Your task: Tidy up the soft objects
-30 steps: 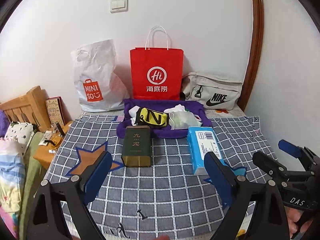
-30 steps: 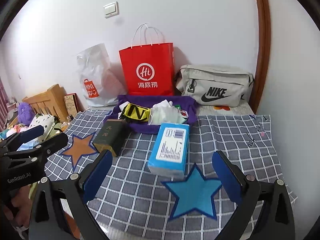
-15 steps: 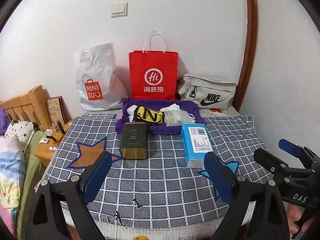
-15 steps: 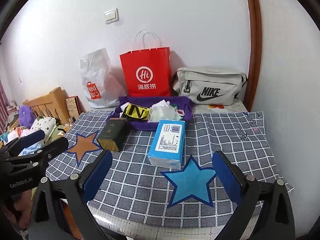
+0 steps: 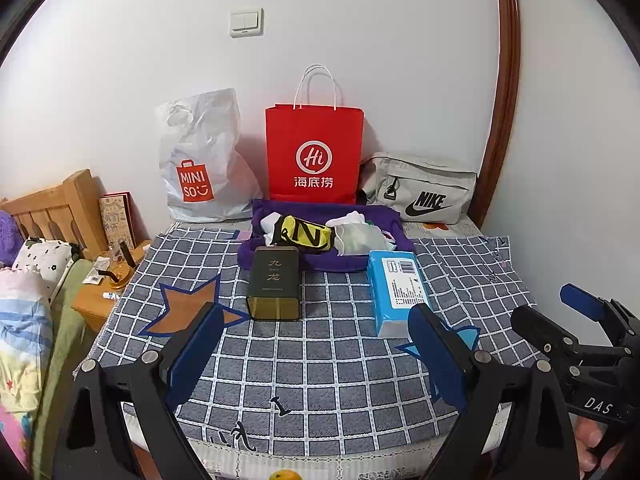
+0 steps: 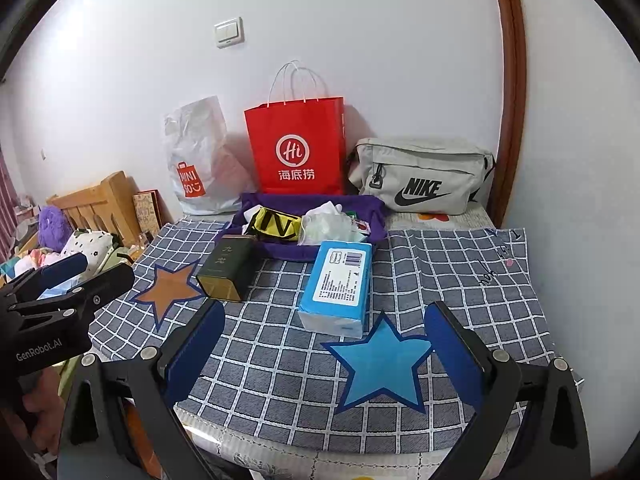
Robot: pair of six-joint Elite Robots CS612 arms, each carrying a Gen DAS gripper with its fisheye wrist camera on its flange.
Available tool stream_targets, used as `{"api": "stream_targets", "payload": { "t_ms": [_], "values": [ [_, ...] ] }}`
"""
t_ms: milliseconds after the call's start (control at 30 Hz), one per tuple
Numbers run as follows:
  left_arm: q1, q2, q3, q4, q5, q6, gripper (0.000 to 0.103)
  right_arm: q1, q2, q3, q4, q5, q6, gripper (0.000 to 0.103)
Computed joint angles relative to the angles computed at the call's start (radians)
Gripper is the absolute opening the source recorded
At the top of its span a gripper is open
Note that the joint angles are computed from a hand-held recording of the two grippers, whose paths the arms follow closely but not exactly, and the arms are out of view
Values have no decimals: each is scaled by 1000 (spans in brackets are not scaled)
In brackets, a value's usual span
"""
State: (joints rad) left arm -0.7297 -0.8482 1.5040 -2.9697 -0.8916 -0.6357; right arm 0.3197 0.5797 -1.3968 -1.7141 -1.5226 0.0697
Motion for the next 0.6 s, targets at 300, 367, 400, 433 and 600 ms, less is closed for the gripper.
{"api": "stream_targets", "payload": {
  "t_ms": [300,367,400,433,600],
  "values": [
    [1,0,-1,0,-6,0,93,0,0,-1,-1,-3,-3,99],
    [1,0,-1,0,-7,2,93,0,1,-3,0,-4,-2,99],
    [1,0,-1,-1,-7,3,93,0,1,-3,0,-5,-4,99],
    [2,1,-1,0,-7,4,93,1,1,-4,1,-5,-6,99],
    [1,1,-2,3,-4,0,93,1,1,-4,0,-5,-6,99]
  ]
}}
